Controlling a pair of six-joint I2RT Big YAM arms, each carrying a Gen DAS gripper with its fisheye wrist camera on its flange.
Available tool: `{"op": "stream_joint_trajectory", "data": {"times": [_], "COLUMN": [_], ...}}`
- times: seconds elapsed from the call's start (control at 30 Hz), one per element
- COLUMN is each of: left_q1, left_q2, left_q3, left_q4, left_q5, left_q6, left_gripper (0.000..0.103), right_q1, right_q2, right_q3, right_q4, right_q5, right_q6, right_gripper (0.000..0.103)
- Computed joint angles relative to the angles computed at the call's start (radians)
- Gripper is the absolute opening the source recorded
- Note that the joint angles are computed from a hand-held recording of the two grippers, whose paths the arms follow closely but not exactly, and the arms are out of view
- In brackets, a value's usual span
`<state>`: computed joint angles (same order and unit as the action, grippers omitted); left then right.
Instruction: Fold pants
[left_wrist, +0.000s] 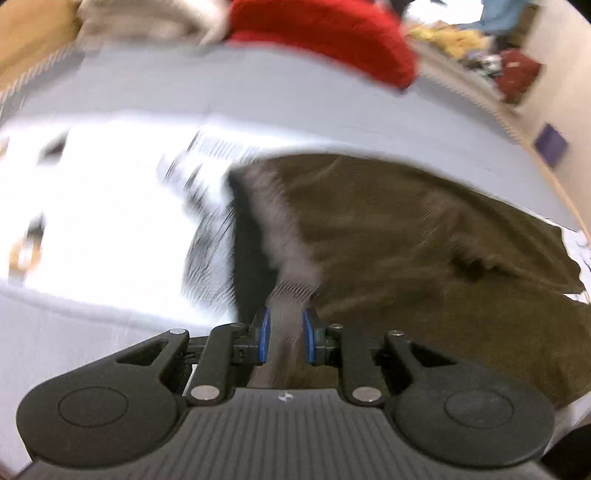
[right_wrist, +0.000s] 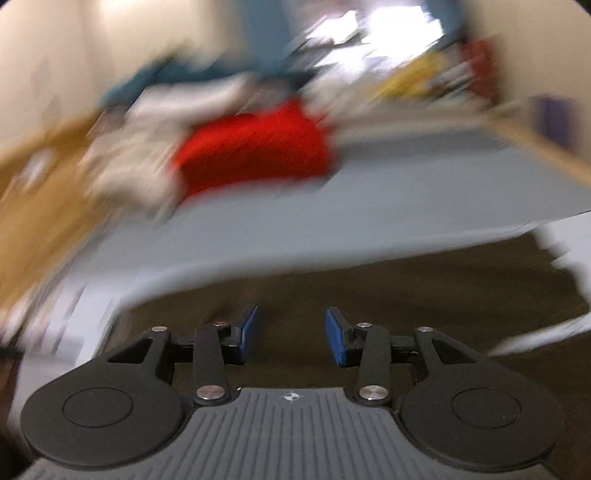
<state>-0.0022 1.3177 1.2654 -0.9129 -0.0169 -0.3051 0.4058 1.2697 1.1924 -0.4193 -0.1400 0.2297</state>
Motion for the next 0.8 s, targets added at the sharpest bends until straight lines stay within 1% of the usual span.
{"op": "stream_joint_trajectory", "data": {"times": [0.03, 0.07, 0.1, 0.13, 0.2, 0.23, 0.27, 0.3, 0.33, 0.37, 0.5, 0.53, 0.6, 0.63, 0.7, 0.77, 0.8], "left_q1": [0.017, 0.032, 0.047, 0.059, 0.063, 0.062, 0.068, 0.068, 0.066, 0.061, 0.043, 0.034, 0.017, 0.007, -0.009, -0.017, -0.019], "left_q2": [-0.006, -0.006, 0.001, 0.013, 0.03, 0.038, 0.041, 0.041, 0.046, 0.052, 0.056, 0.057, 0.062, 0.067, 0.077, 0.076, 0.074], "left_q3": [-0.009, -0.014, -0.013, -0.008, 0.001, 0.007, 0.003, 0.001, 0.006, 0.008, 0.004, 0.002, 0.0, 0.0, -0.002, -0.009, -0.012], "left_q4": [0.011, 0.018, 0.012, -0.007, -0.055, -0.069, -0.068, -0.07, -0.077, -0.081, -0.093, -0.094, -0.096, -0.098, -0.099, -0.097, -0.095], "left_q5": [0.007, 0.022, 0.045, 0.069, 0.081, 0.076, 0.079, 0.084, 0.085, 0.079, 0.071, 0.067, 0.05, 0.031, 0.001, -0.016, -0.02], "left_q6": [-0.024, -0.034, -0.04, -0.04, -0.026, -0.017, -0.009, -0.003, 0.004, 0.012, 0.05, 0.061, 0.087, 0.102, 0.122, 0.134, 0.139], "left_gripper": [0.021, 0.021, 0.021, 0.021, 0.022, 0.025, 0.03, 0.034, 0.04, 0.042, 0.043, 0.043, 0.043, 0.043, 0.042, 0.04, 0.038], "right_q1": [0.045, 0.095, 0.135, 0.173, 0.238, 0.264, 0.284, 0.304, 0.319, 0.331, 0.36, 0.359, 0.361, 0.366, 0.375, 0.374, 0.369], "right_q2": [0.017, 0.032, 0.041, 0.056, 0.087, 0.102, 0.116, 0.132, 0.144, 0.157, 0.196, 0.202, 0.214, 0.216, 0.208, 0.203, 0.199], "right_q3": [0.01, 0.009, 0.006, 0.003, -0.002, 0.001, 0.002, 0.006, 0.005, 0.005, 0.026, 0.029, 0.048, 0.047, 0.025, 0.021, 0.014], "right_q4": [-0.055, -0.072, -0.066, -0.062, -0.057, -0.065, -0.073, -0.086, -0.099, -0.116, -0.151, -0.157, -0.193, -0.195, -0.171, -0.165, -0.163], "right_q5": [0.008, 0.041, 0.071, 0.095, 0.115, 0.116, 0.119, 0.129, 0.138, 0.142, 0.142, 0.139, 0.117, 0.125, 0.138, 0.134, 0.128], "right_q6": [-0.026, -0.05, -0.071, -0.109, -0.199, -0.242, -0.289, -0.339, -0.383, -0.42, -0.516, -0.532, -0.55, -0.567, -0.605, -0.622, -0.628], "right_gripper": [0.041, 0.041, 0.041, 0.041, 0.04, 0.04, 0.04, 0.04, 0.04, 0.04, 0.042, 0.042, 0.042, 0.042, 0.042, 0.04, 0.033]}}
